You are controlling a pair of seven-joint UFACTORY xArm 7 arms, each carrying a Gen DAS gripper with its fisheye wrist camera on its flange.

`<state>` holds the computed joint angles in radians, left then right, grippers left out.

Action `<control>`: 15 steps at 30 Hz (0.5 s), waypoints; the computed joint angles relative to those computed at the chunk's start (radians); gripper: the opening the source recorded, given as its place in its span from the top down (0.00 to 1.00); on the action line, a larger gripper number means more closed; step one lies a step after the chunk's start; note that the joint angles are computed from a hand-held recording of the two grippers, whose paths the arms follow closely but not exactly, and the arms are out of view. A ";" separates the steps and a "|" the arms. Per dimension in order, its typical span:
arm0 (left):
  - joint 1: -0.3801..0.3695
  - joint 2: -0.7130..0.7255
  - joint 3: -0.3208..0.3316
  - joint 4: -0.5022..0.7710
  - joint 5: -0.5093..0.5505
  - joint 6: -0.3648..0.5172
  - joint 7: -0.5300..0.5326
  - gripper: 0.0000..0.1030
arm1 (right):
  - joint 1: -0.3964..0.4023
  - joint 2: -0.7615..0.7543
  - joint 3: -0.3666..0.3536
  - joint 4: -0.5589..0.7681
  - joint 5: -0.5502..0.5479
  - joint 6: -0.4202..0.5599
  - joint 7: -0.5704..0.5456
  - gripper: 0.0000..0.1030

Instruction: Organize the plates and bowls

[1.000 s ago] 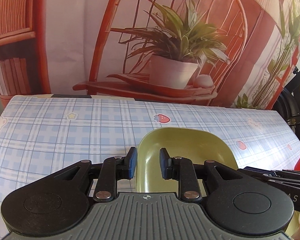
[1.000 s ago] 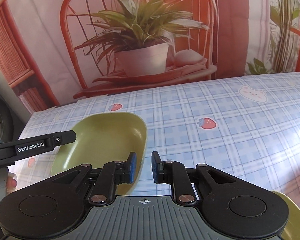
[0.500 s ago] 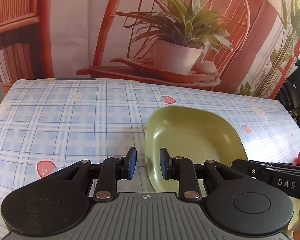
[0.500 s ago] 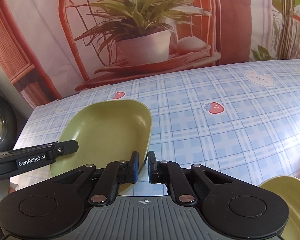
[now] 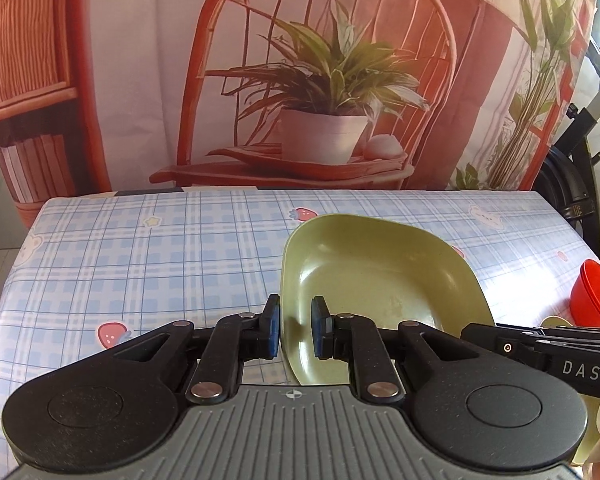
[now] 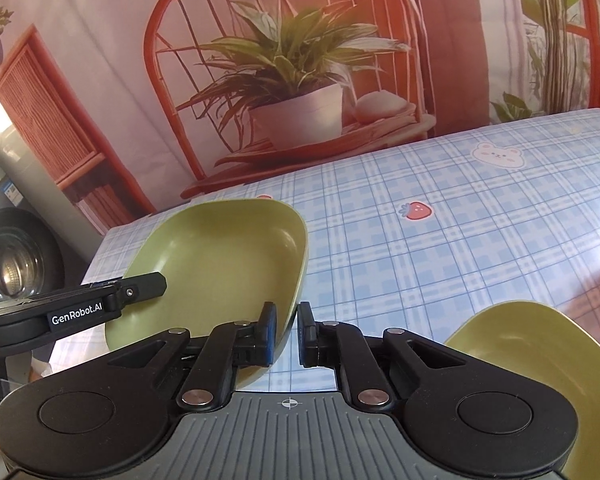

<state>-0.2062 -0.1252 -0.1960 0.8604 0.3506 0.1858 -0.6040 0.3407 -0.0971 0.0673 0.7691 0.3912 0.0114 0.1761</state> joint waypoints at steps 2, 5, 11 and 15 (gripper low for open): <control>-0.015 -0.017 -0.001 0.005 -0.021 0.014 0.016 0.84 | 0.028 -0.043 -0.028 -0.030 0.049 -0.004 -0.040 0.90; -0.036 -0.039 -0.012 0.012 -0.048 0.036 0.038 0.84 | 0.059 -0.116 -0.070 -0.088 0.070 -0.019 -0.065 0.90; -0.073 -0.054 -0.055 0.035 -0.056 0.069 0.041 0.84 | 0.061 -0.282 -0.133 -0.228 0.017 -0.049 -0.043 0.90; -0.094 -0.041 -0.095 0.054 -0.006 0.081 0.005 0.84 | 0.017 -0.395 -0.150 -0.317 -0.039 -0.037 -0.011 0.90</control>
<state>-0.2997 -0.1665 -0.2914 0.9148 0.3444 0.2667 -0.5993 0.3581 -0.4919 -0.0825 0.4521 0.3518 -0.0255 0.1655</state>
